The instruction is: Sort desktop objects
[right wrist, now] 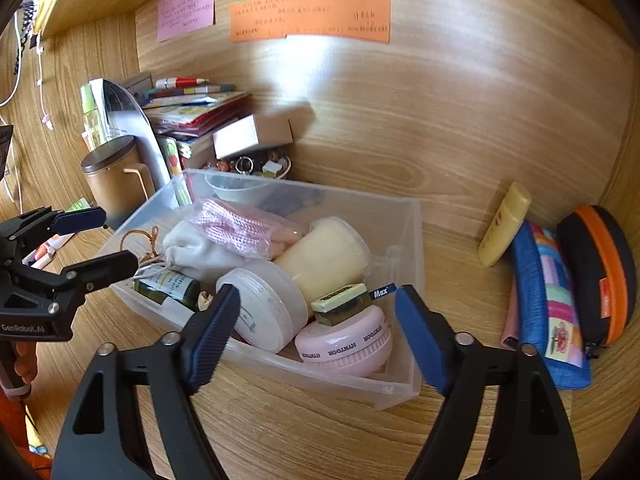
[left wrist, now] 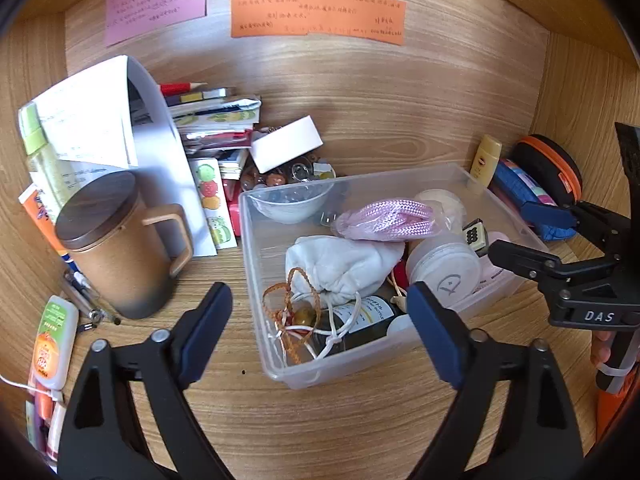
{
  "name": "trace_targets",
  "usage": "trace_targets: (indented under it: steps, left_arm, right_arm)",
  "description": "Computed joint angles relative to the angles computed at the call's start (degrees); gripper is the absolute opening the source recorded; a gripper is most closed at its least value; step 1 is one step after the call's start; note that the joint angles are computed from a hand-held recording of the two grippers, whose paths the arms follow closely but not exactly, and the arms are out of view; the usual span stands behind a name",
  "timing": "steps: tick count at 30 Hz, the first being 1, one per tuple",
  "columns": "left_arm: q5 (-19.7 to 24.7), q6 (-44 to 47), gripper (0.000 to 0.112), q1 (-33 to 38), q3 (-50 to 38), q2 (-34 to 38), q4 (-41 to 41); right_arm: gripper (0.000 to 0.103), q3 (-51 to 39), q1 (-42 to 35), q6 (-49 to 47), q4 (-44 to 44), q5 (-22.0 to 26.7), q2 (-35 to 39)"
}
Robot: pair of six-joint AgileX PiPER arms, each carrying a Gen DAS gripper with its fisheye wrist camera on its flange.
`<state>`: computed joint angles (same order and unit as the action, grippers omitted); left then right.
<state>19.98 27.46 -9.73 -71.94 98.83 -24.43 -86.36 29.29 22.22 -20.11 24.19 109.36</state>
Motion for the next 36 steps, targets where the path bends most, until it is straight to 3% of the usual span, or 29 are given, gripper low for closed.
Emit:
trace_targets:
  steps: [5, 7, 14, 18, 22, 28, 30, 36]
  left_arm:
    - [0.86, -3.26, 0.095, -0.09, 1.36, -2.03, 3.17]
    - [0.98, -3.05, 0.096, 0.04, 2.43, -3.21, 2.69]
    - [-1.94, -9.21, 0.099, -0.79, 8.59, -8.81, 8.40]
    - [-4.26, -10.92, 0.099, -0.94, 12.79, -12.42, 9.29]
    - [-6.16, -22.49, 0.100, -2.45, 16.24, -15.48, 20.99]
    - [-9.01, -21.28, 0.101, -3.24, 21.29, -19.66, 19.06]
    - [-10.41, -24.43, 0.101, -3.71, 22.81, -20.80, 21.73]
    - [-12.43, -17.64, 0.101, -3.84, 24.84, -22.09, 14.05]
  right_arm:
    - [0.088, 2.41, 2.12, 7.42, -8.29, 0.45, -2.90]
    - [0.096, 3.34, 2.96, 10.99, -11.73, 1.09, -3.87]
    - [0.098, 6.79, 4.17, 15.66, -12.35, 2.89, -7.29]
    - [0.098, 12.38, 6.68, 28.56, -22.46, 2.97, -11.17]
    - [0.099, 17.80, 10.85, 43.34, -36.10, 6.17, -15.12]
    - [0.103, 23.74, 17.43, 57.41, -49.11, 12.52, -19.81]
    - [0.103, 25.12, 18.45, 59.05, -49.88, 13.00, -21.03]
    - [0.103, 26.10, 19.54, 59.33, -48.60, 14.62, -21.83]
